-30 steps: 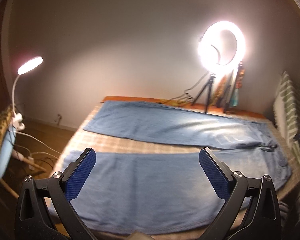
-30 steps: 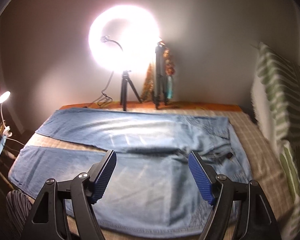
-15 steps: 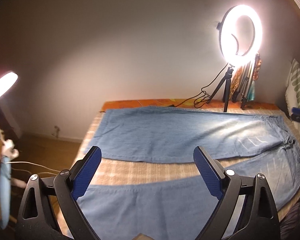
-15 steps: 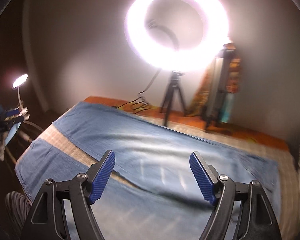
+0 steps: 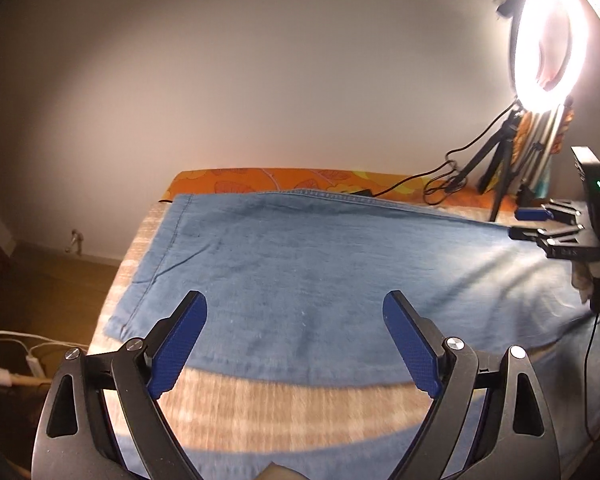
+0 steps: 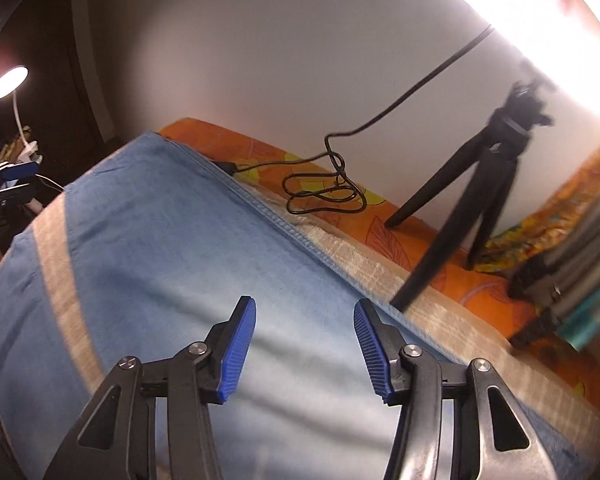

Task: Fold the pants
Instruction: 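Move the right tool to the jeans leg hem and close on it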

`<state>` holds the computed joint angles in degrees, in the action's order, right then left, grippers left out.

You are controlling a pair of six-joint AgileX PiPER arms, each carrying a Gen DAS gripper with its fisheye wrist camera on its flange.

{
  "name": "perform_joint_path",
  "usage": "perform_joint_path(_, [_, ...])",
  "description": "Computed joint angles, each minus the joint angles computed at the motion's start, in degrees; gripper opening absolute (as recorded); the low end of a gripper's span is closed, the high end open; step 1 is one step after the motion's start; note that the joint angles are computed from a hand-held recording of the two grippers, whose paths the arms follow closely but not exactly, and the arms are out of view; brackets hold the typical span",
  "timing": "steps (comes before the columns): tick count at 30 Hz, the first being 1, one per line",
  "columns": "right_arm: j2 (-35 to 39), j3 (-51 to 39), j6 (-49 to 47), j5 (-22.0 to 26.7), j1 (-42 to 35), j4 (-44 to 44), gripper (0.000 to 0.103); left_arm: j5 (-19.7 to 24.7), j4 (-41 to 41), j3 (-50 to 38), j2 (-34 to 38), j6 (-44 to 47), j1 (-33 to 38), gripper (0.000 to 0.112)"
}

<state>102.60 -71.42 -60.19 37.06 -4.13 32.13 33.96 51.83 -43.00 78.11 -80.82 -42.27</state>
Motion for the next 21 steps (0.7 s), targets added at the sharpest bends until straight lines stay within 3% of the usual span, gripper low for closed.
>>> perform_joint_path(6, [11.4,-9.7,3.5,-2.3,3.8,-4.6,0.049,-4.0,2.4,-1.5,6.2,0.8,4.7,0.089])
perform_joint_path(11, [16.6,-14.2,6.0,-3.0,5.9,-9.8,0.051,-12.3,-1.2,-1.1,9.2,4.8,11.4,0.082])
perform_joint_path(15, [19.4,-17.8,5.6,-0.5,5.4,-8.5,0.051,-15.6,-3.4,-1.1,11.0,6.0,14.4,0.082])
perform_joint_path(16, [19.8,-18.5,5.6,0.6,5.1,-8.0,0.047,-15.7,-3.6,-1.1,11.0,6.1,14.5,0.082])
perform_joint_path(18, [20.0,-18.7,3.4,2.7,4.4,-5.2,0.028,-16.2,-4.8,-1.0,10.9,7.1,15.4,0.082])
perform_joint_path(21, [16.7,-13.6,1.8,-1.3,6.0,-6.7,0.007,-16.1,-8.6,-1.6,10.3,11.0,17.1,0.082])
